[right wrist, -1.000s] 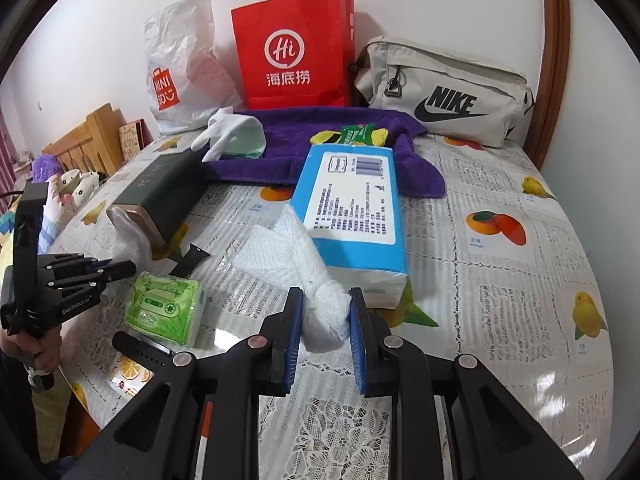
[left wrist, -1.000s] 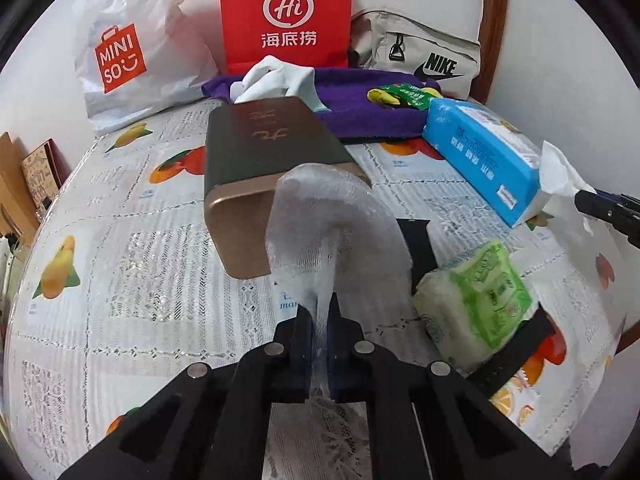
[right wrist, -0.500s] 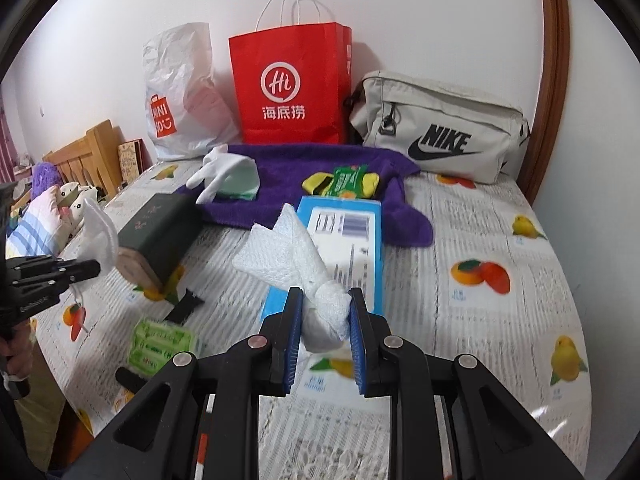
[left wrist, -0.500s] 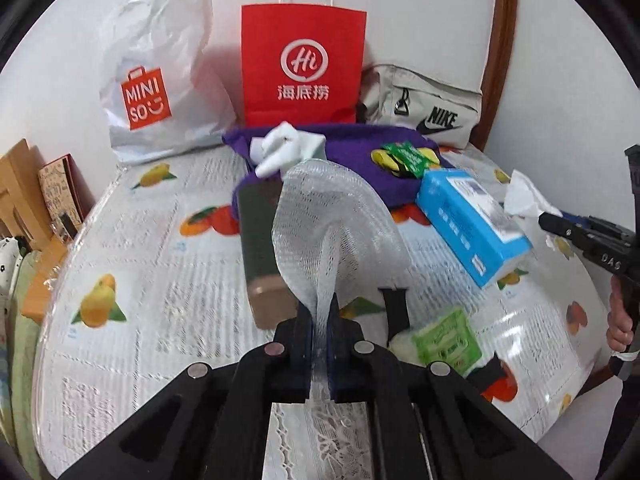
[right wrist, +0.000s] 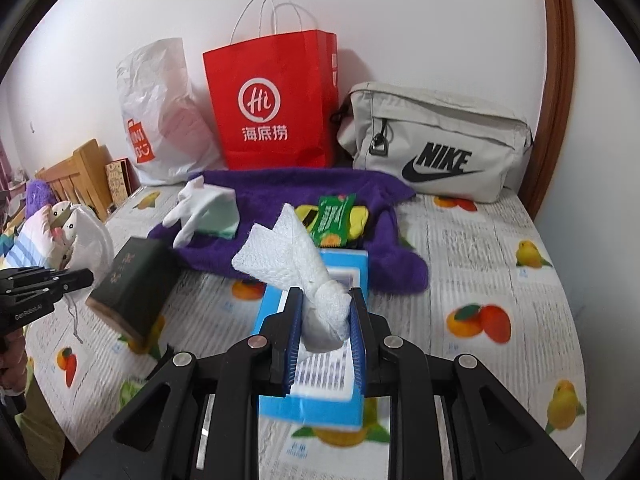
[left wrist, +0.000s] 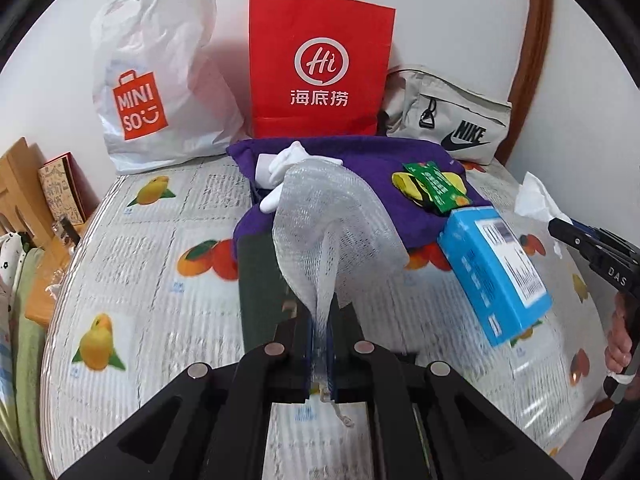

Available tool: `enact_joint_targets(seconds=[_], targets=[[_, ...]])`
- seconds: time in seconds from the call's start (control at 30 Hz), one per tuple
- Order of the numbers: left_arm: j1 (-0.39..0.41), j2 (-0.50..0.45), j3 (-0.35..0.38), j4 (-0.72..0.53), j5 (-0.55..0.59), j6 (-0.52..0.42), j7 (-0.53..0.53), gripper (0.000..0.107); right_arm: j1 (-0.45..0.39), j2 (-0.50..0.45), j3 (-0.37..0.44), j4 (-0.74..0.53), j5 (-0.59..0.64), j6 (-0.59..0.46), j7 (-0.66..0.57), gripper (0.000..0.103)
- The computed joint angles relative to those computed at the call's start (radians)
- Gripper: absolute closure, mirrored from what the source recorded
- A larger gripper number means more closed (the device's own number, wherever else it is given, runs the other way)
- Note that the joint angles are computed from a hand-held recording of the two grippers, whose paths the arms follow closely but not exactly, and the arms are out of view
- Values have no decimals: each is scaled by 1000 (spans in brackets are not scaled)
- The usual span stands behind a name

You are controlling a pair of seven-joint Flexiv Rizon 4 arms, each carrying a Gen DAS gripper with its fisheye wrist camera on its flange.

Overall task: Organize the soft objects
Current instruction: 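Lift the tissue with the right tool while the left tool carries the mesh bag to the towel, then lower the tissue onto the green strip with the right tool while the left tool drops the bag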

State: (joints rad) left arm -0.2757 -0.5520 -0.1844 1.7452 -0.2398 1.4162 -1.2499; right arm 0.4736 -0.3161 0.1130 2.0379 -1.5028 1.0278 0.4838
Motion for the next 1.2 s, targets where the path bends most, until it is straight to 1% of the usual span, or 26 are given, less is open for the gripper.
enact_joint_targets(seconds=[0.13, 0.27, 0.4, 0.53, 0.67, 0.9, 1.03, 1.1, 1.17, 1.2], targets=[[-33, -56, 34, -111, 12, -70, -28, 101, -11, -20, -13, -32, 18, 18, -34, 81], [-46, -107, 42, -208, 19, -123, -41, 101, -21, -48, -32, -72, 47, 41, -82, 81], [-48, -156, 33, -298, 13, -185, -39, 101, -27, -72, -53, -108, 73, 64, -126, 81], [-68, -207, 47, -395, 25, -242, -48, 101, -30, -102, -74, -147, 96, 88, -169, 81], [-86, -255, 63, -485, 39, -302, -65, 101, -32, -133, -100, -183, 98, 118, -185, 81], [-100, -340, 74, -643, 48, -424, -91, 101, -32, -198, -141, -254, 159, 167, -265, 81], [-109, -383, 78, -722, 61, -484, -92, 100, -26, -243, -155, -297, 253, 189, -356, 80], [-119, -414, 94, -782, 71, -535, -107, 100, -22, -269, -155, -320, 319, 201, -420, 80], [-119, -442, 94, -833, 75, -572, -107, 100, -15, -289, -153, -340, 388, 195, -480, 80], [-120, -455, 97, -856, 77, -587, -112, 100, -14, -301, -160, -349, 404, 216, -496, 80]])
